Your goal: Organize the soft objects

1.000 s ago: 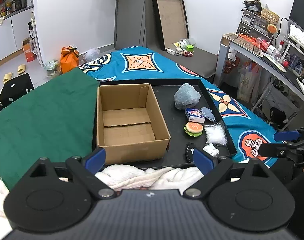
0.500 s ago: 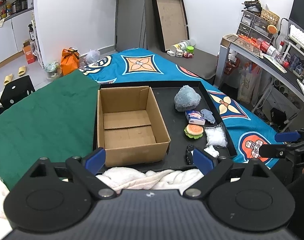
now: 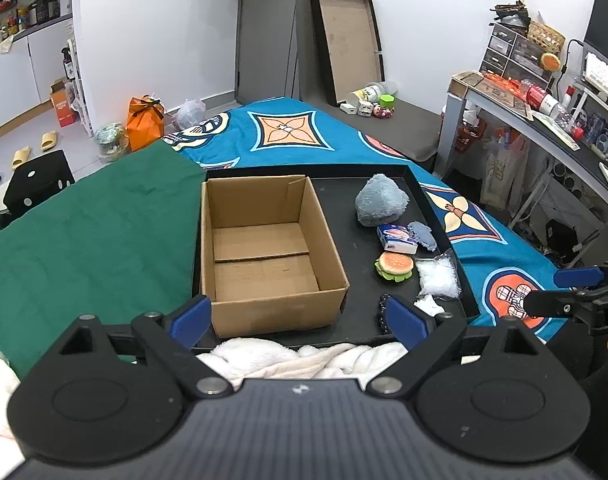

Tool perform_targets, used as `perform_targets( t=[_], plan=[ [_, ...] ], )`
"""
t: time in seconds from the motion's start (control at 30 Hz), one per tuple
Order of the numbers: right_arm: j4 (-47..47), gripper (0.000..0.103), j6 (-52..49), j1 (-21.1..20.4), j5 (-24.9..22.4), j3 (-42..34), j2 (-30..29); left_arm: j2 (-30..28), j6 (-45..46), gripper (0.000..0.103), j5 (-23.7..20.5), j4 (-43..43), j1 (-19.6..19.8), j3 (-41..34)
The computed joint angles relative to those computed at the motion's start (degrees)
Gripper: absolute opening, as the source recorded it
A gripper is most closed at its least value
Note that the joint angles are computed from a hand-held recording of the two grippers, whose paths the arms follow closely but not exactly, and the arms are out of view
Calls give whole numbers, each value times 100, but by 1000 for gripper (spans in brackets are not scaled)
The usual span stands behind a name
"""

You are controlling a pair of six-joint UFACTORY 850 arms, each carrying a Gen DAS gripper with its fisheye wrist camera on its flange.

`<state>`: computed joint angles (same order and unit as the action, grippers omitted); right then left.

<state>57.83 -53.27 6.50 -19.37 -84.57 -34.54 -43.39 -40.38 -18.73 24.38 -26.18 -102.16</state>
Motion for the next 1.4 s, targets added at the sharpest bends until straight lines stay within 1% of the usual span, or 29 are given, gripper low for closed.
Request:
perform_targets(
  t=[0.17,0.23,0.43,0.57,0.7,0.83,0.93,1.0,1.13,1.2,1.3,1.4],
  plan=[
    [-123,103,106,-1,13,-94,-79,-42,-209,93,-54,78,27,-60],
    [-371,103,332,-3,-10,-199,-154,-73,-149,93,-34,-42,52,-104],
    [-516,103,402,-42,-28,-480,-365,-219,-333,93,-103,77,87,-302],
    [-281,103,200,-111,-105,-666,-526,-403,-575,93,-305,270,109,-555],
    [-301,103,263,-170,-167,-883,-708,-548,-595,93,-375,129,158,-756],
    [-490,103,371,-239,-259,-1148,-874,-722,-531,93,-427,94,189,-988],
    [-578,103,387,-306,-348,-1342,-985,-936,-660,93,-647,230,204,-1284],
    [-768,103,598,-343,-346,-1496,-1072,-1038,-778,93,-733,340,220,-1417],
    [-937,103,697,-391,-386,-1778,-1253,-1130,-933,93,-694,280,299,-1524],
    [-1085,103,845,-401,-382,-1941,-1355,-1310,-919,93,-998,216,308,-1826],
    [-1144,103,905,-408,-329,-2117,-1488,-1474,-822,93,-1075,13,358,-2067],
    [-1315,103,985,-408,-442,-2371,-1673,-1720,-818,92,-1304,48,378,-2422]
  ],
)
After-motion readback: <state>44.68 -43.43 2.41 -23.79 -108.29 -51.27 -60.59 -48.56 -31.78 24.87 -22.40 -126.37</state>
